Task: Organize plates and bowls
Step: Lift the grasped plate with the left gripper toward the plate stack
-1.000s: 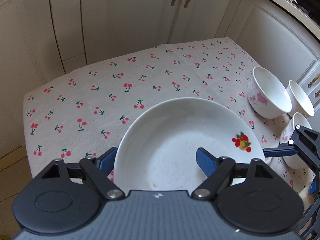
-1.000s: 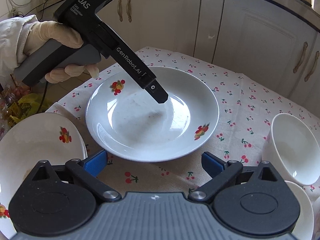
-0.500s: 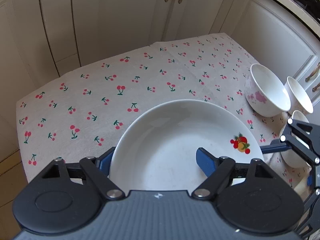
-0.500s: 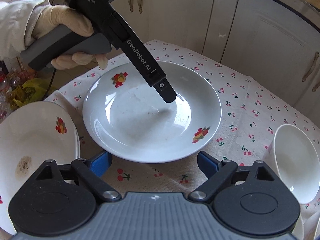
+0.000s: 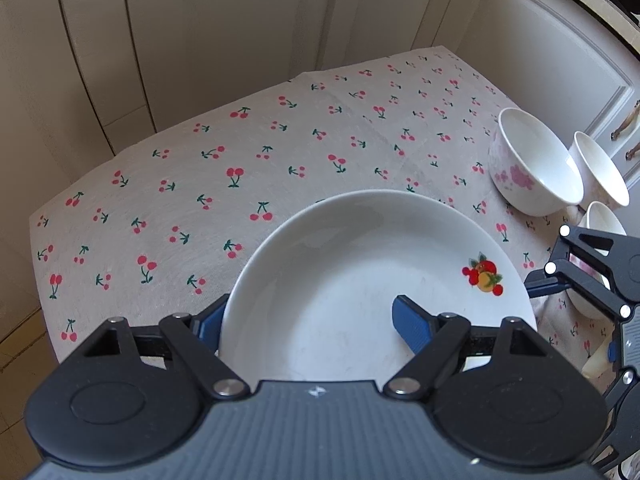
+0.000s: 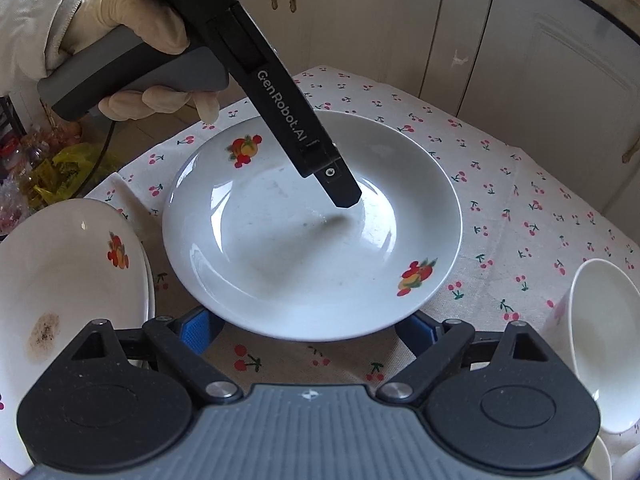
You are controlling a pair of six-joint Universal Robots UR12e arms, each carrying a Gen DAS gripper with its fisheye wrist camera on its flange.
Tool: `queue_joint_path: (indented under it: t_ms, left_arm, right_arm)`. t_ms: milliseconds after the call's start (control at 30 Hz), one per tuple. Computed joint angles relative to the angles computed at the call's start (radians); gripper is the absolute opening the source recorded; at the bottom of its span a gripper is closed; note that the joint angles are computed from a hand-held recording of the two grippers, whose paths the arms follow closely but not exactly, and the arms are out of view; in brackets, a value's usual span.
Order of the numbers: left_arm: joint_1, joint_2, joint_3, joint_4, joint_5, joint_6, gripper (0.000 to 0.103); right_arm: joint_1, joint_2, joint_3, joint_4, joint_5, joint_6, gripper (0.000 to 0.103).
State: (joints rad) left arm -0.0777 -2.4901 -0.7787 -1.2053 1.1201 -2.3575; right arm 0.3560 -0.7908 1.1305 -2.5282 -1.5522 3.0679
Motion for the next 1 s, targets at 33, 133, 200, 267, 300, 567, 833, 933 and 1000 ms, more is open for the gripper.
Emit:
queue_joint_path:
  t_ms: [33,133,200,267,300,567,833,933,1000]
  left_arm:
    - [0.0,0.0,0.002,-0.004,-0.001,-0.001,0.083]
    - [0.001,-0.003,0.008,-0.015,-0.004,0.001,0.083]
    - [0.002,-0.006,0.015,-0.023,-0.008,-0.002,0.083]
    - [0.003,-0.008,0.021,-0.032,-0.01,-0.001,0.083]
    - [0.004,-0.009,0.024,-0.037,-0.011,0.002,0.083]
    - [0.002,-0.006,0.02,-0.041,-0.006,0.008,0.082]
    - [0.003,0.002,0.012,-0.041,-0.032,0.014,0.082]
    - [0.004,0.003,0.013,-0.047,-0.043,0.01,0.082]
    - [0.007,0.003,0.016,-0.058,-0.054,0.007,0.081]
  right_arm:
    - [0.0,0.0,0.001,-0.001,-0.001,0.0,0.095]
    - [0.0,-0.001,0.004,-0.008,-0.001,0.0,0.095]
    - [0.001,-0.001,0.005,-0.013,-0.003,0.002,0.095]
    - [0.002,-0.001,0.007,-0.017,-0.009,0.003,0.095]
    - [0.003,-0.002,0.008,-0.02,-0.011,0.003,0.095]
    - [0.004,-0.007,0.016,-0.03,-0.02,0.0,0.094]
    - [0.002,-0.011,0.02,-0.048,-0.027,0.002,0.094]
    - [0.002,-0.014,0.024,-0.053,-0.026,0.003,0.094]
    - [0.002,-0.017,0.027,-0.055,-0.023,0.003,0.094]
